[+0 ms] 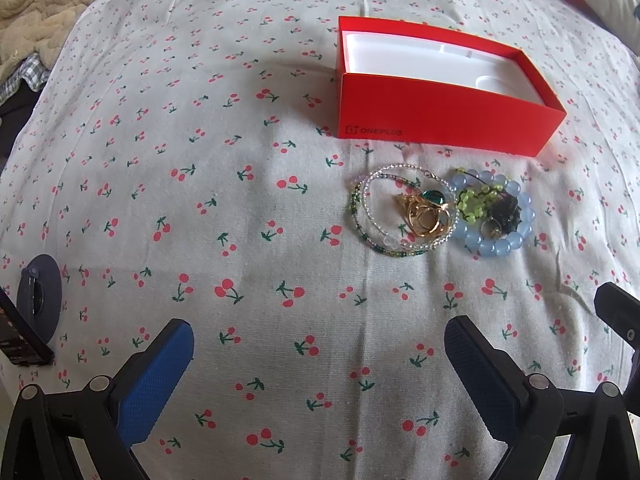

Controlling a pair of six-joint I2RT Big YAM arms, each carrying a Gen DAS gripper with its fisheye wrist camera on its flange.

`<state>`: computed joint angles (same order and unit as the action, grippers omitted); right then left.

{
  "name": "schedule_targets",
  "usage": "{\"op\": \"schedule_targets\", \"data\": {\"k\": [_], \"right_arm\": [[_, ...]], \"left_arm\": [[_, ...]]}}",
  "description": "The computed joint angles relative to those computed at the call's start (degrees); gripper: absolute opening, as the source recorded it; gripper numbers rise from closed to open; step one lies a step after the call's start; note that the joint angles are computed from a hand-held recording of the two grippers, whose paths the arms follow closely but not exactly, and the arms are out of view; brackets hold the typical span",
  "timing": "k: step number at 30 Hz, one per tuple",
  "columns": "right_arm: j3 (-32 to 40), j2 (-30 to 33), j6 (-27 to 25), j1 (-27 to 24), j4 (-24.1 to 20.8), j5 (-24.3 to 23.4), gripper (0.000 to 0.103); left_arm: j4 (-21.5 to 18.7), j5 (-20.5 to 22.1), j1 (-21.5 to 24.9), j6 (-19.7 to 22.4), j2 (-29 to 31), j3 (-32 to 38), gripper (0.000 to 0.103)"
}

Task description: Organize jewelry

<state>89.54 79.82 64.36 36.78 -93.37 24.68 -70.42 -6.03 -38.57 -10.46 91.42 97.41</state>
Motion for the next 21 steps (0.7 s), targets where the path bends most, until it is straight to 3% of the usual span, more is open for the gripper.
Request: {"op": "schedule_targets", "data": {"k": [21], "right_arm": [[-0.1,0.0,0.0,0.0,0.0,0.0,0.103]], "left_arm": [[-0.2,0.1,0.0,0.2,0.0,0.3,0.103]]}}
